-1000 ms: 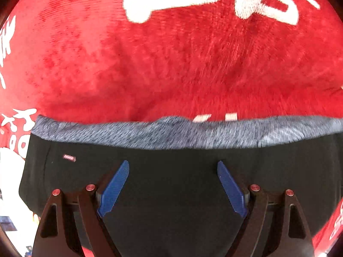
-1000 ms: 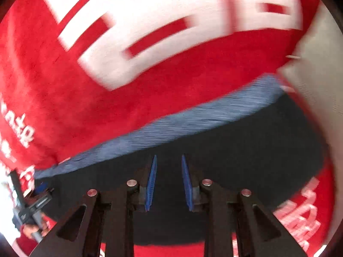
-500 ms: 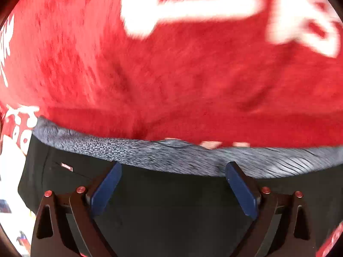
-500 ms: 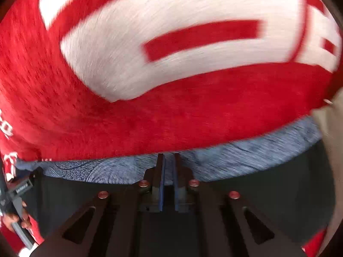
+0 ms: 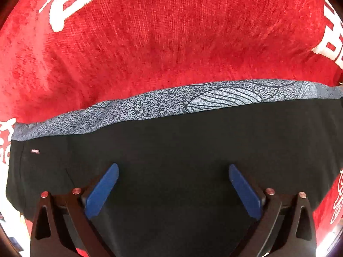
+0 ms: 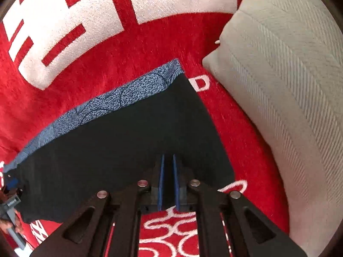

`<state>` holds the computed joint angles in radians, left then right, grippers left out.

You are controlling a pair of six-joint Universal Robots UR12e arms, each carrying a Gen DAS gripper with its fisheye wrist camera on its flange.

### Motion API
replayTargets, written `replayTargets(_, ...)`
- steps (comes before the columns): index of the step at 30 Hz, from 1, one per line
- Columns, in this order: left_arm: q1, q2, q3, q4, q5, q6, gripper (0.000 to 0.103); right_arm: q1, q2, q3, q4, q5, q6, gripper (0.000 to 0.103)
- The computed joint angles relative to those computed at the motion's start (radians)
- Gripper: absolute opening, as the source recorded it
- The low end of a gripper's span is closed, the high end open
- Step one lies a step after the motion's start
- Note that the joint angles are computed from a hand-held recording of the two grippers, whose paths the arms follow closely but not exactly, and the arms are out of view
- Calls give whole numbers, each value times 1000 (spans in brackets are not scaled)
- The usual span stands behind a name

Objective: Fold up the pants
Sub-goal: 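Press the waistband with the left gripper while the right gripper smooths the pants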

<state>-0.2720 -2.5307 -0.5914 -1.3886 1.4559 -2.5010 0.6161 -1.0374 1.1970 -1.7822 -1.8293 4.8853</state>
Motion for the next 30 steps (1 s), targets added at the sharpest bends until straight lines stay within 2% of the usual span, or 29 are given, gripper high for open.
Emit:
replayTargets(5,-13,-8,39,-14,63,25,103,20,-3,-5,14,-6,62,7)
replayTargets(7,-16,-15,77,-38,46,28,103,33,-27,22,11,4,83,7)
replayTargets(8,-12,-46,151,-78,33,29,103,33,-32,24,16,9,80,7)
replayTargets(9,-15,-55,183,-109,16,23,103,33,-35,23,27,14,76,7)
replayTargets(11,-25,-58,206,-134,9,13,103,34,-28,-5,73,20,82,11)
replayTargets(12,-30,-61,219,-146,8,12,103,37,-25,-18,88,14,96,15)
replayTargets(14,-40,-55,209,-149,14,19,103,37,-22,-35,84,-9,106,35)
replayTargets(15,-47,-45,185,-138,22,20,103,36,-21,-34,81,-13,95,54)
replayTargets(18,-58,-4,100,-110,42,25,103,30,-21,-23,69,12,42,57)
replayTargets(20,-65,8,67,-98,56,24,103,31,-13,-45,96,3,43,58)
replayTargets(22,-71,34,11,-70,63,17,103,40,-25,-30,38,-11,75,60)
replayTargets(24,-73,23,32,-83,68,1,103,53,-38,-11,-25,-23,117,64)
replayTargets(30,-82,38,15,-81,78,-11,103,106,-42,42,-238,-38,249,65)
